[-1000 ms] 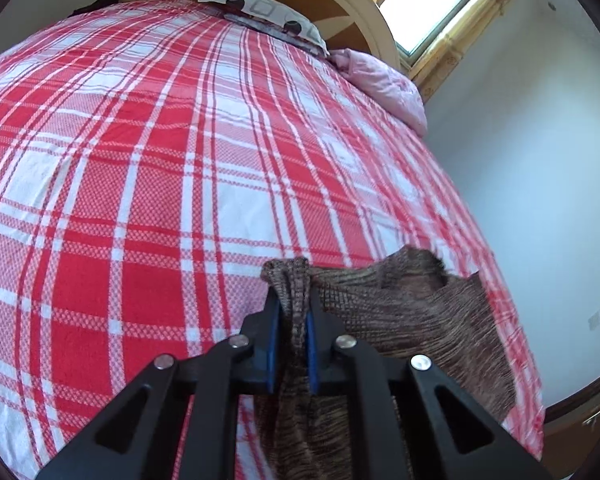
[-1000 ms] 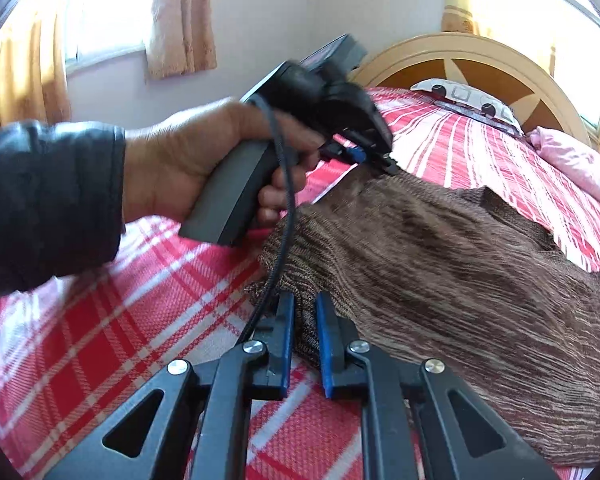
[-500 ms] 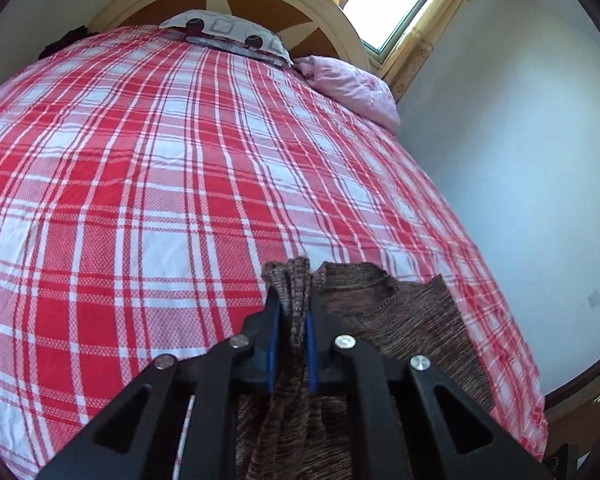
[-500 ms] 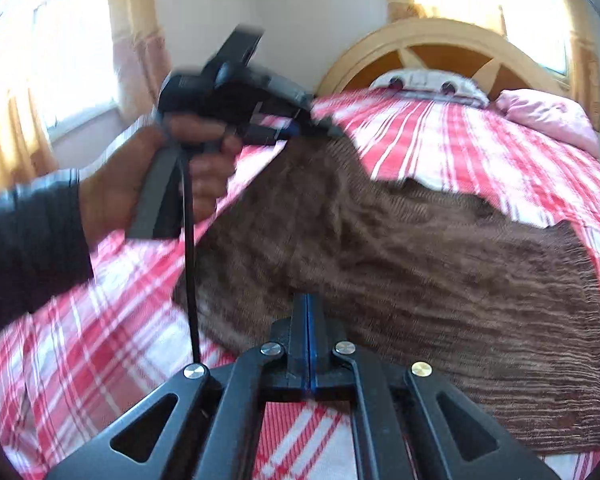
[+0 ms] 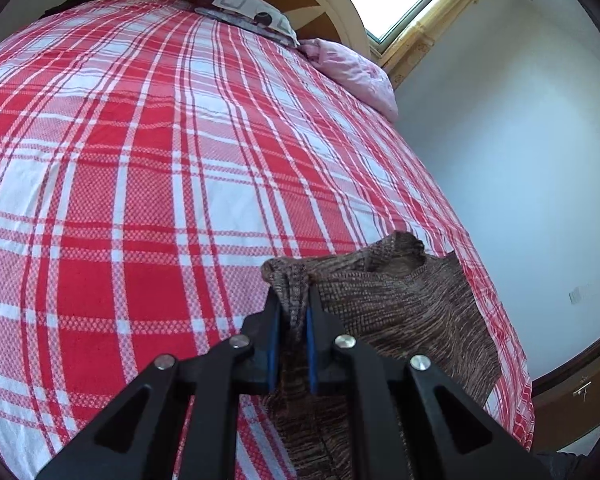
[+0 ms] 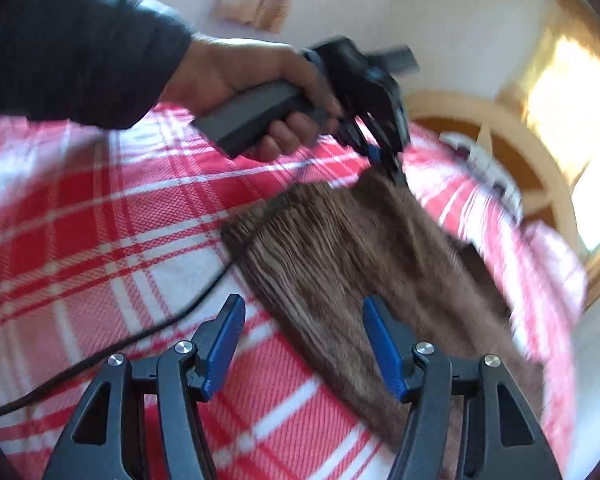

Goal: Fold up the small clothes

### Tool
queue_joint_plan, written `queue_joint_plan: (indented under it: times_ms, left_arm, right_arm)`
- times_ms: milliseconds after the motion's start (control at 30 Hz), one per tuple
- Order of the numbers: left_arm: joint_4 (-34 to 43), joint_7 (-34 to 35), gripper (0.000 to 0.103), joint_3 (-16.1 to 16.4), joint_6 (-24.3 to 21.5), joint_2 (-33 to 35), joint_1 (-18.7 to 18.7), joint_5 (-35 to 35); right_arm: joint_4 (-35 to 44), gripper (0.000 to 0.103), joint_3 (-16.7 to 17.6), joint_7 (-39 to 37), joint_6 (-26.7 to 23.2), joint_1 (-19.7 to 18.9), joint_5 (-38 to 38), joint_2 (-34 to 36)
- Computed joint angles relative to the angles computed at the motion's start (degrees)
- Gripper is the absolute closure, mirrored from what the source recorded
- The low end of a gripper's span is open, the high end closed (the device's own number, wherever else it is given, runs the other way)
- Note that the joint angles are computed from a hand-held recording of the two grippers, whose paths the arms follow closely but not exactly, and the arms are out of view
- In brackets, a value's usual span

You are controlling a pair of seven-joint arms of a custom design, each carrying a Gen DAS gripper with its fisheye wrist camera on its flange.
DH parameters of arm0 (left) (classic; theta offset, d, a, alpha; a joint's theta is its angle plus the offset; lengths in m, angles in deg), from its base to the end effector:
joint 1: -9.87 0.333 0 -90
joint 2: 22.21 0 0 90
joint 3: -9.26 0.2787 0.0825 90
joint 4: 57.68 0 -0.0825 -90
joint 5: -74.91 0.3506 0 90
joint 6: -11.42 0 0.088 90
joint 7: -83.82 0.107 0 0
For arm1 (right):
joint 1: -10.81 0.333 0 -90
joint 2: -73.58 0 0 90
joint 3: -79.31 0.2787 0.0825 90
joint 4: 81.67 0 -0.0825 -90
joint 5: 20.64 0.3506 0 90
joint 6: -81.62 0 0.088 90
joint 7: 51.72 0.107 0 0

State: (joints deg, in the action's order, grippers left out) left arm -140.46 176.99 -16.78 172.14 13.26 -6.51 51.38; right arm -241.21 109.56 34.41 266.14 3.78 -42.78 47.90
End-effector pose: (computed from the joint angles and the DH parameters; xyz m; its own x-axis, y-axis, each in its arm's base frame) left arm 0.5842 -0.4025 0.4230 -0.4019 -0.7302 0.5525 -0.8314 0.0382 -0.5544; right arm 0.3576 0.1908 0.4000 0.5830 -0.6467 0.4918 -0.3601 -0.7483 -0.5570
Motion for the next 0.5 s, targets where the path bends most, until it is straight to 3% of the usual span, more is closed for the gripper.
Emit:
queue_joint_plan:
  times_ms: [133, 167, 267, 333, 367, 400, 500]
  left_arm:
    - [1.41, 1.01, 0.092, 0.03, -1.71, 0.06, -0.16, 0.73]
    - [1.77, 1.00, 0.092, 0.37, -2.09, 0.09, -0.44, 1.11]
    - [2.07, 0.87, 0.092, 0.46, -2.37, 0.27, -0.44, 0.80]
    - [1.45, 0.93, 0.092, 0.32, -1.87, -0.01, -0.28, 0.33]
    - [1.33, 0.83, 0.092, 0.31, -1.76, -0.11, -0.29, 0.17]
    - [0.98, 0.70, 0.092, 0.31, -1.49, -0.41, -0.29, 0.03]
    - [0.19, 0.79, 0.092, -0.66, -0.29, -1.39, 0.20, -1.33]
  right_arm:
    - [2.87, 0.041, 14.28, 3.30, 2.03, -13.30, -1.02, 0.18]
    - [3.30, 0.041, 15.64, 3.36, 2.21, -14.65, -0.90, 0.30]
    - [4.90, 0.042, 23.97, 3.64, 4.25, -22.62, -0.26, -0.63]
    - [5.59, 0.064, 23.22, 2.00, 3.52, -21.54, 0.09, 1.19]
    - [5.35, 0.089, 22.10, 1.56, 3.45, -20.07, 0.27, 1.31]
    - [4.43, 0.099, 20.82, 1.72, 3.73, -18.06, 0.80, 0.24]
    - [2.45, 0.099, 10.05, 0.94, 2.91, -7.58, 2.46, 0.75]
